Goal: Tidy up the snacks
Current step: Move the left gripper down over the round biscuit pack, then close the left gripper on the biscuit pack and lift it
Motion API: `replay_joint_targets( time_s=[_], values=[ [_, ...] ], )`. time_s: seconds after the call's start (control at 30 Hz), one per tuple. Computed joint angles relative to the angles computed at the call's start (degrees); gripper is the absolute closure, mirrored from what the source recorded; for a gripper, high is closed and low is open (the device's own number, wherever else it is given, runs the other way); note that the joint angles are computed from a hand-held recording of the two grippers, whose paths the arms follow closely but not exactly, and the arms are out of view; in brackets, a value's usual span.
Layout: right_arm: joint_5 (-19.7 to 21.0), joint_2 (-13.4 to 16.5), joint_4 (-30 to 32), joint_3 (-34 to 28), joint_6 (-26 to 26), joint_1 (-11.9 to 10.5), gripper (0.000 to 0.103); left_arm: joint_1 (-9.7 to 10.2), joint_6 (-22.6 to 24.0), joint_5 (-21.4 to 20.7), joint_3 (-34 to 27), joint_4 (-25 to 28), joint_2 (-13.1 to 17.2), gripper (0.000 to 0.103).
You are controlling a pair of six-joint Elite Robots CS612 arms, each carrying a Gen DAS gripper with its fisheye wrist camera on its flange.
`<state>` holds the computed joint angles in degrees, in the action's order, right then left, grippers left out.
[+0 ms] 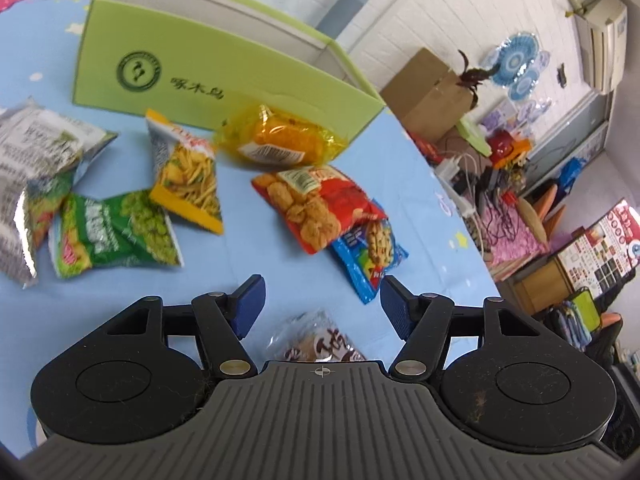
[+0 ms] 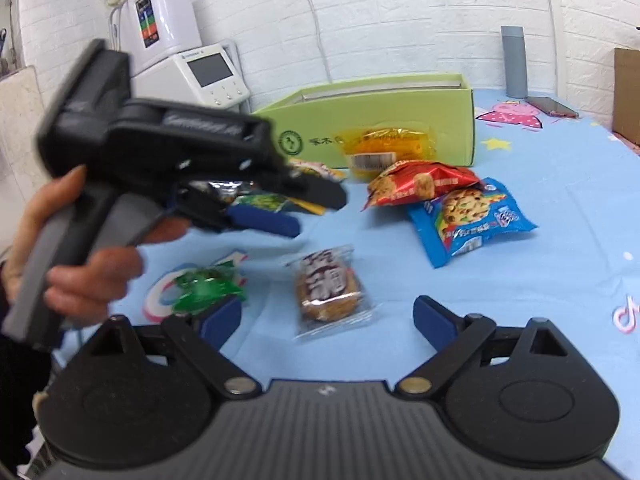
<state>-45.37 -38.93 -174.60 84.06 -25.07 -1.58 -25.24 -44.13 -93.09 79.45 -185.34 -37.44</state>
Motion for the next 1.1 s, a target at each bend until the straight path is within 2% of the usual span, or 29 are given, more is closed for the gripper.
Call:
replay_joint_targets(
  time_s=[0.07,0.13,0.23,0.33,0.43,0.47,0.6,0.77,0.87,1.03,1.07,1.1],
  values=[
    [3.42,-0.67,4.44,0.49,-1.74,-0.33,0.009,0.49,2.12,-2.96,-1.63,1.84,0.73,0.051],
    [4.9,-0.83,7.47,0.46,-2.98,-0.06,0.009,0.68,3.04,-4.94,-2.62,4.27,1.13,0.052],
    [4.4,-0.48,9.01,-0.27,-3.93,0.7,0.009,0.73,3.95,-6.91,-2.04,4.53,1.0,0.052],
    [3.37,0.42,9.01,-1.92,-3.77,1.0,0.008,0.38,3.31,-6.1,-0.12,3.22,0.21,0.05],
    [0.15,1.38,6.07,-3.48,-1.72,1.14,0.009,0.53,1.0,-9.91,1.24,0.3,0.25,0.051],
    [-0.47,1.46,5.68,-3.7,-1.47,1.09,0.009,0.36,0.65,-9.48,1.62,-0.06,0.11,0.051],
    [-0.05,1.18,5.2,-3.23,-2.24,0.6,0.009,-0.43,-0.35,-2.59,2.71,0.81,-0.97,0.047],
    [-0.2,1.59,2.68,-2.97,-0.01,0.38,0.009,-0.76,-0.73,-2.37,3.0,0.41,-1.03,0.044],
    [-1.28,2.02,2.46,-3.35,-1.48,0.91,0.009,-1.46,0.49,-0.27,2.99,1.13,-1.11,0.043],
    [-3.52,2.26,-2.72,-2.14,-1.3,1.42,0.008,-2.19,1.15,1.89,3.11,0.49,-0.98,0.044],
    [-3.82,2.36,-3.75,-1.94,-1.16,1.48,0.008,-2.36,1.07,2.31,3.25,0.18,-0.97,0.047],
    [-4.14,2.44,-4.61,-1.76,-1.14,1.55,0.009,-2.51,1.05,2.61,3.29,0.16,-0.95,0.063]
  ],
)
